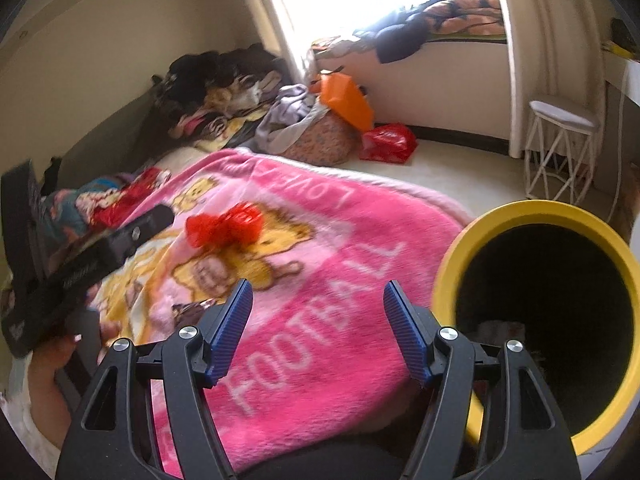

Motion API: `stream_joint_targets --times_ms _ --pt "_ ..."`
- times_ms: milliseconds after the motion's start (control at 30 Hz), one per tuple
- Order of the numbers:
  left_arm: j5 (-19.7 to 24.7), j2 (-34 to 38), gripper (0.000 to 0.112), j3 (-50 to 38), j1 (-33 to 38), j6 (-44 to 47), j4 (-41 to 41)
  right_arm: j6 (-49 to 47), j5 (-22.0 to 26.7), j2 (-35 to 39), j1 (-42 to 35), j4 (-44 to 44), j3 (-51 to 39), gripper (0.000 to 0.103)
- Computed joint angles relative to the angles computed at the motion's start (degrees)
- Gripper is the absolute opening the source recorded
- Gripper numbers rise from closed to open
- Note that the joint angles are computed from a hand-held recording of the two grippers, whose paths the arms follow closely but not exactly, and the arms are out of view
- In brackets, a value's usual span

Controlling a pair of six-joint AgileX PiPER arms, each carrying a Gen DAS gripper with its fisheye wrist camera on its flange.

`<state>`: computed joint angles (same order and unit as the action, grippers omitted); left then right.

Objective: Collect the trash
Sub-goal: 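Move both open tools back toward the red bag and silver wrapper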

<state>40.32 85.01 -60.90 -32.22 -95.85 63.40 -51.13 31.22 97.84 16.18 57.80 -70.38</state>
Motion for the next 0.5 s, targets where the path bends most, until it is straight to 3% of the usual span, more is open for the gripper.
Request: stream_joint_targets --times_ms 300,500 --pt "-1.7 -4.3 0.092 5.1 7.1 1.6 -0.6 7.9 -1.5 3.7 9.8 -7.1 -3.9 0.065" --pt "-7.8 -4.5 0.092 7.6 14.4 4.0 -3.4 15.5 1.0 10.2 13.8 -11.0 -10.7 0.065"
